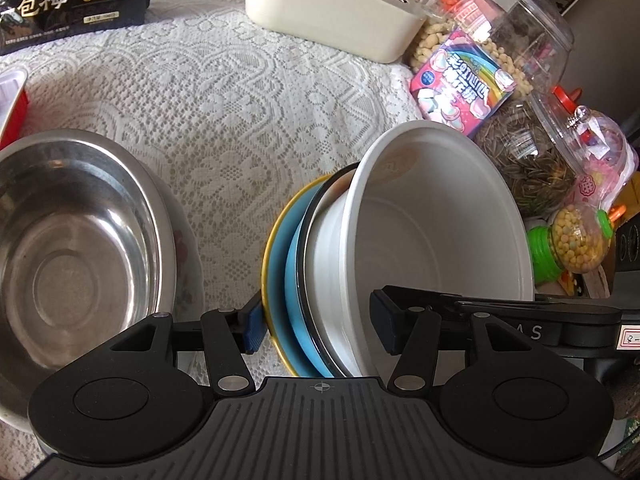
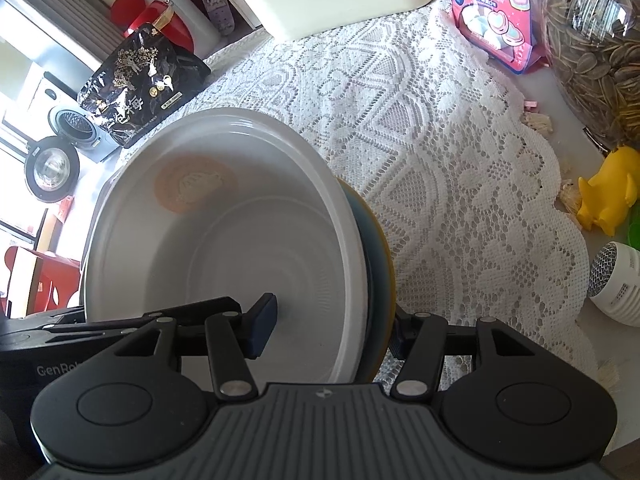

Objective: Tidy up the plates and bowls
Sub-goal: 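Hold the bowl stack rim with the left tool while the right tool grips it too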

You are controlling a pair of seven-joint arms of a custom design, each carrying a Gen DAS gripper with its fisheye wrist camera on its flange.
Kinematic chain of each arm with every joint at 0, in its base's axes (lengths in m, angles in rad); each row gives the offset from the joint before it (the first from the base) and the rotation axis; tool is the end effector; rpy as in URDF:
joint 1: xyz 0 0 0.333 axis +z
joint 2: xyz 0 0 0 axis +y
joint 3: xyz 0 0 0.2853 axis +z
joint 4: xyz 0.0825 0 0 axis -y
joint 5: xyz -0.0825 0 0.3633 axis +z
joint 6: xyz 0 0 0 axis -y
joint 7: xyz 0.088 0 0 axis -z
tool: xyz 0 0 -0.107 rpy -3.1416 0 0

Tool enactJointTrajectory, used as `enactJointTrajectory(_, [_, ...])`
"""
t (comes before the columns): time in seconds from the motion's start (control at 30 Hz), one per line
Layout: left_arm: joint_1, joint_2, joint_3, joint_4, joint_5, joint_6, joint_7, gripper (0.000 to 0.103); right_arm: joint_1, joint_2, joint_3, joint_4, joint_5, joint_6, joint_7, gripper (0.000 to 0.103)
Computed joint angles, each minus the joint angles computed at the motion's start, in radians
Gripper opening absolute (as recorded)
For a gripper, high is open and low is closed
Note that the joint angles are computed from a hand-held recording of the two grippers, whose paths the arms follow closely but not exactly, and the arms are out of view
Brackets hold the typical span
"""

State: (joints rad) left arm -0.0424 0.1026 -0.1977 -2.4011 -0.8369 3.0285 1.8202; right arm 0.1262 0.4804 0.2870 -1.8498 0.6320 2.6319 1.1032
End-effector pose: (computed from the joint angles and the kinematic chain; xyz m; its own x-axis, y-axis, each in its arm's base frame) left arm 0.5025 -0.0655 0.3022 0.2215 -0.9020 0.3706 -0.8410 -0.3691 -0.3956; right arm 0.5958 0.2302 0.2874 0.3561 -0.8320 -0.4254 -0.9127 -0.2122 -0.3491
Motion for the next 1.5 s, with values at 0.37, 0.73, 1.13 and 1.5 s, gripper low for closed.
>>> enactJointTrajectory(0.37, [0.001, 0.003, 0.016, 0.017, 0.054, -0.046, -0.046, 0.058, 0.018, -0.009, -0.027, 0.006, -0.031, -0.040, 0.106, 0.055])
enactJointTrajectory(0.73, [0.015, 0.012, 0.014, 0.042, 0.043, -0.085, -0.022, 0.058, 0.030, -0.016, -0.043, 0.017, -0.073, -0.061, 0.174, 0.053])
enactJointTrajectory(1.13, [0.011, -0.009, 0.006, 0.057, -0.041, -0.098, 0.076, 0.058, 0.032, -0.073, -0.051, -0.029, -0.108, -0.012, 0.197, 0.052])
enactJointTrajectory(1.5, [-0.011, -0.062, 0.025, 0.029, -0.068, -0.083, 0.104, 0.058, 0.041, -0.117, -0.050, -0.058, -0.097, 0.018, 0.195, 0.051])
